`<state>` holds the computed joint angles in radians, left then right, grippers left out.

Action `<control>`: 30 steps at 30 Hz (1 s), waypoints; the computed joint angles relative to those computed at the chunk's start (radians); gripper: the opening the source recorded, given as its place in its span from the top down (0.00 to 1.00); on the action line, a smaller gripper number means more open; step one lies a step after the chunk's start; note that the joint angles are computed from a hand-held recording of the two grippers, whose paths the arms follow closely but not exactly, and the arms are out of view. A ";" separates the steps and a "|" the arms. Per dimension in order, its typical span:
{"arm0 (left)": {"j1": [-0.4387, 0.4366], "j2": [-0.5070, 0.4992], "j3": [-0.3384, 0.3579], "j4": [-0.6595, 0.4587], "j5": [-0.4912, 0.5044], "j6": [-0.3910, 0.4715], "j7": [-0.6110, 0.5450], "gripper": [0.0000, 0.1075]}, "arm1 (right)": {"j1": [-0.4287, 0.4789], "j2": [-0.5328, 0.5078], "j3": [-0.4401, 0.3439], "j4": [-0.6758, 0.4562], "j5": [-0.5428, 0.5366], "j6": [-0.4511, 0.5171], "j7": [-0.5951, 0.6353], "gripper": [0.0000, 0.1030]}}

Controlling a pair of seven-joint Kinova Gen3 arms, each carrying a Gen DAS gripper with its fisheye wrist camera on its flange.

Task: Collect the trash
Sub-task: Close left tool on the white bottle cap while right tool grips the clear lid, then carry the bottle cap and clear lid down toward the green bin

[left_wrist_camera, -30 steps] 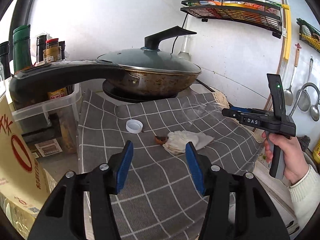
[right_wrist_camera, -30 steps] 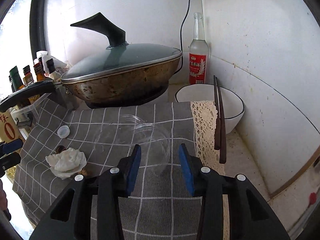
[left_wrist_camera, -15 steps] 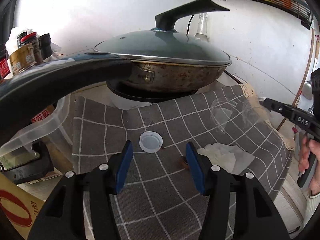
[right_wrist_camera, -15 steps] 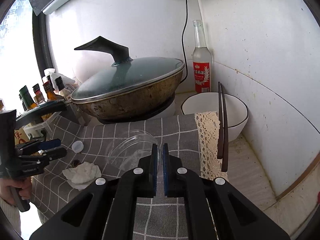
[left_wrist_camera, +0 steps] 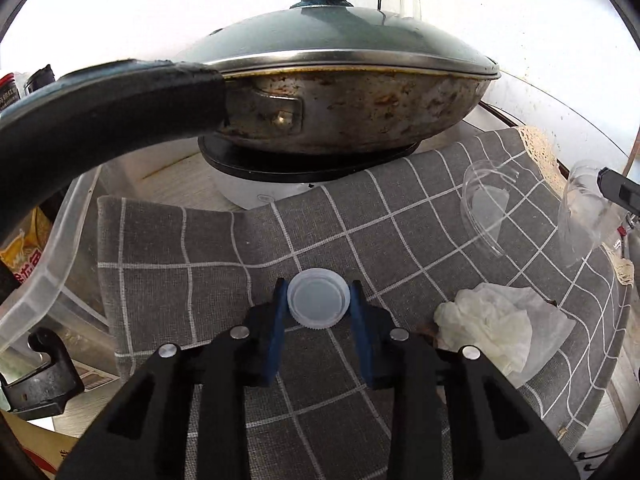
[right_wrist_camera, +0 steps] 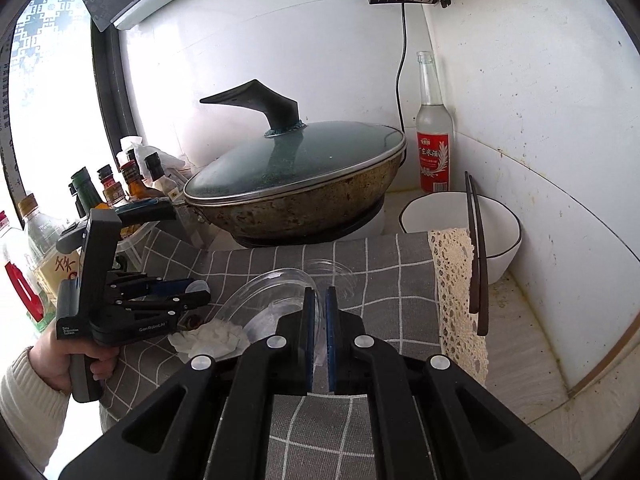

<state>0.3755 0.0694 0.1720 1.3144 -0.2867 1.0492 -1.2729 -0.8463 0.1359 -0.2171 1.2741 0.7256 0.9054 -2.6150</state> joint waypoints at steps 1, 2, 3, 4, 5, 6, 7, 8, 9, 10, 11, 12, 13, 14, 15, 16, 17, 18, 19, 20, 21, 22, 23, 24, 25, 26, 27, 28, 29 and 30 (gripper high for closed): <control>0.002 -0.009 0.001 0.016 -0.007 -0.019 -0.003 0.70 | -0.002 -0.002 -0.001 0.003 0.000 -0.005 -0.004 0.96; -0.004 -0.021 0.011 0.035 -0.016 -0.041 -0.008 0.70 | -0.004 -0.005 -0.003 0.009 0.003 -0.011 -0.010 0.95; 0.009 -0.032 0.008 0.050 -0.036 -0.053 0.004 0.70 | -0.006 -0.008 -0.006 0.013 0.004 -0.015 -0.013 0.96; 0.017 -0.048 0.005 0.066 -0.046 -0.067 0.015 0.70 | -0.012 -0.012 -0.009 0.017 0.012 -0.014 -0.019 0.96; 0.007 -0.070 0.013 0.088 -0.039 -0.094 0.021 0.70 | -0.016 -0.015 -0.013 0.019 0.019 -0.012 -0.025 0.96; 0.002 -0.090 0.018 0.104 -0.032 -0.117 0.028 0.70 | -0.021 -0.018 -0.017 0.019 0.027 -0.008 -0.031 0.96; -0.002 -0.107 0.027 0.116 -0.035 -0.134 0.045 0.70 | -0.027 -0.023 -0.021 0.021 0.036 -0.003 -0.040 0.96; -0.007 -0.130 0.032 0.130 -0.023 -0.151 0.047 0.70 | -0.031 -0.028 -0.026 0.023 0.043 0.001 -0.050 0.96; -0.013 -0.157 0.035 0.148 -0.001 -0.174 0.041 0.70 | -0.038 -0.033 -0.033 0.023 0.052 0.010 -0.059 0.96; -0.020 -0.180 0.046 0.160 0.005 -0.184 0.046 0.70 | -0.047 -0.037 -0.040 0.022 0.067 0.026 -0.069 0.96; -0.027 -0.202 0.064 0.167 0.000 -0.184 0.058 0.70 | -0.055 -0.042 -0.049 0.022 0.079 0.042 -0.080 0.96; -0.032 -0.223 0.075 0.178 0.010 -0.190 0.059 0.70 | -0.065 -0.047 -0.058 0.022 0.092 0.060 -0.089 0.96; -0.036 -0.246 0.083 0.191 0.027 -0.197 0.056 0.70 | -0.074 -0.051 -0.068 0.021 0.106 0.080 -0.098 0.96; -0.042 -0.265 0.094 0.202 0.039 -0.200 0.057 0.70 | -0.087 -0.056 -0.079 0.023 0.124 0.103 -0.113 0.96; -0.049 -0.288 0.105 0.216 0.049 -0.202 0.058 0.70 | -0.098 -0.062 -0.090 0.029 0.137 0.122 -0.126 0.96; -0.057 -0.303 0.121 0.224 0.056 -0.202 0.063 0.70 | -0.107 -0.071 -0.102 0.038 0.150 0.138 -0.143 0.96; -0.065 -0.324 0.136 0.239 0.065 -0.204 0.073 0.70 | -0.118 -0.081 -0.115 0.050 0.167 0.157 -0.166 0.96; -0.073 -0.350 0.152 0.259 0.075 -0.208 0.088 0.70 | -0.128 -0.091 -0.131 0.064 0.183 0.177 -0.191 0.96; -0.076 -0.376 0.159 0.285 0.097 -0.217 0.099 0.70 | -0.137 -0.101 -0.148 0.083 0.199 0.195 -0.222 0.96; -0.075 -0.397 0.163 0.311 0.125 -0.226 0.103 0.70 | -0.144 -0.113 -0.165 0.104 0.210 0.209 -0.252 0.96; -0.077 -0.420 0.174 0.340 0.146 -0.236 0.111 0.70 | -0.150 -0.124 -0.184 0.126 0.218 0.224 -0.280 0.96; -0.089 -0.433 0.203 0.363 0.153 -0.246 0.128 0.70 | -0.157 -0.131 -0.204 0.144 0.225 0.246 -0.303 0.96; -0.092 -0.452 0.222 0.386 0.166 -0.249 0.139 0.70 | -0.165 -0.137 -0.225 0.162 0.233 0.272 -0.330 0.96; -0.095 -0.470 0.240 0.412 0.178 -0.257 0.149 0.70 | -0.173 -0.143 -0.243 0.180 0.234 0.292 -0.351 0.96; -0.098 -0.487 0.260 0.436 0.191 -0.263 0.161 0.70 | -0.180 -0.148 -0.259 0.199 0.235 0.311 -0.373 0.96; -0.097 -0.502 0.279 0.460 0.205 -0.269 0.170 0.70 | -0.188 -0.153 -0.276 0.221 0.236 0.330 -0.400 0.96; -0.099 -0.522 0.305 0.484 0.217 -0.271 0.183 0.70 | -0.194 -0.159 -0.290 0.248 0.232 0.342 -0.429 0.96; -0.107 -0.534 0.333 0.506 0.226 -0.275 0.200 0.70 | -0.199 -0.166 -0.302 0.276 0.224 0.347 -0.461 0.96; -0.109 -0.542 0.354 0.533 0.240 -0.288 0.212 0.70 | -0.203 -0.173 -0.315 0.305 0.216 0.350 -0.493 0.96; -0.110 -0.547 0.374 0.559 0.253 -0.300 0.225 0.70 | -0.208 -0.176 -0.328 0.334 0.209 0.355 -0.525 0.96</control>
